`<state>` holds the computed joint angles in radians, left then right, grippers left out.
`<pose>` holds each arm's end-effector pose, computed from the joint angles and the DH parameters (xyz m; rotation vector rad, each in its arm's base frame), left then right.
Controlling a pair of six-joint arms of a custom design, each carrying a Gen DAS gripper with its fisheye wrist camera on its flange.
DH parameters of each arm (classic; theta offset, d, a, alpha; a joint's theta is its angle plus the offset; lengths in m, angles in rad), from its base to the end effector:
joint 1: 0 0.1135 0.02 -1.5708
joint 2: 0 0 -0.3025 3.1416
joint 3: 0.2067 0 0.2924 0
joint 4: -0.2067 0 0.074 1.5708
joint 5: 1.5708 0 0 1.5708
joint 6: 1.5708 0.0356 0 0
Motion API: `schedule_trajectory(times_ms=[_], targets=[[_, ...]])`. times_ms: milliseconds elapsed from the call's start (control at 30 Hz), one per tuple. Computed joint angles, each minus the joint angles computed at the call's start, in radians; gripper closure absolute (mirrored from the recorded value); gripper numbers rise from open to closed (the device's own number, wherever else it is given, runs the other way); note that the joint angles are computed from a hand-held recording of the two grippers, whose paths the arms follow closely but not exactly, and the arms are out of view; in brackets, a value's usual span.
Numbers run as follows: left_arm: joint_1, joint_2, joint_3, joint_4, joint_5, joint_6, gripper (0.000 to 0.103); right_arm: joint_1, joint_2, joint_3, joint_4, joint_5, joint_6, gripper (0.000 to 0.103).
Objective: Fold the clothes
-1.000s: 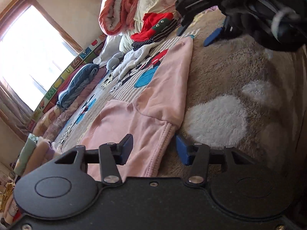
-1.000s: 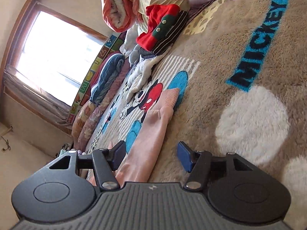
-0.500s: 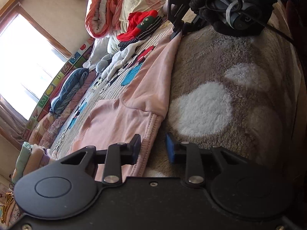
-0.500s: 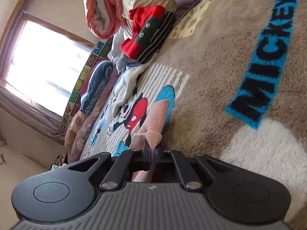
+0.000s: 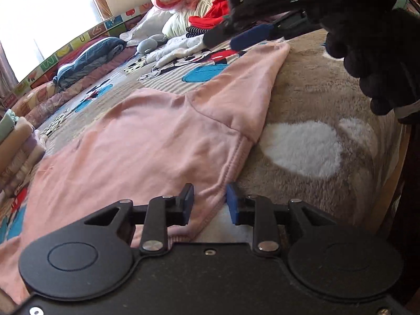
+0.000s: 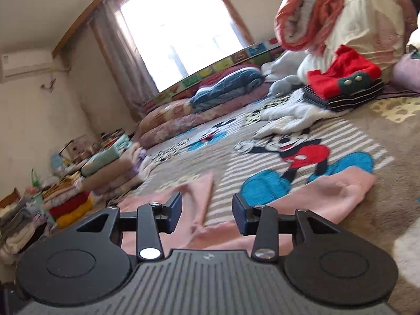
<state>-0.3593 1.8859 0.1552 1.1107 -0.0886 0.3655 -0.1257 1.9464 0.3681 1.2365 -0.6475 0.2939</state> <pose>0.2038 -0.0732 0.0454 0.7294 2.0647 0.1005 0.2857 -0.0145 0.0740 -0.0433 1.9057 0.7302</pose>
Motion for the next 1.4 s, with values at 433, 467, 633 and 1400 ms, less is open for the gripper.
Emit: schedule_trajectory(times_ms=[433,467,633,1400], targets=[[0.263,-0.141,-0.039,-0.114,0.093,-0.214,0.058,0.331,-0.179,-0.099,-0.278,0.366,-0.325,0.067],[0.260,-0.180,-0.047,-0.145,0.085,-0.219,0.058,0.344,-0.162,-0.061,-0.388,0.387,-0.327,0.067],[0.270,-0.248,-0.085,-0.115,0.134,-0.225,0.058,0.352,-0.218,-0.126,-0.371,0.438,-0.325,0.068],[0.167,0.007,-0.056,0.095,0.068,-0.227,0.062,-0.056,0.157,0.000,0.056,0.259,0.483,0.081]])
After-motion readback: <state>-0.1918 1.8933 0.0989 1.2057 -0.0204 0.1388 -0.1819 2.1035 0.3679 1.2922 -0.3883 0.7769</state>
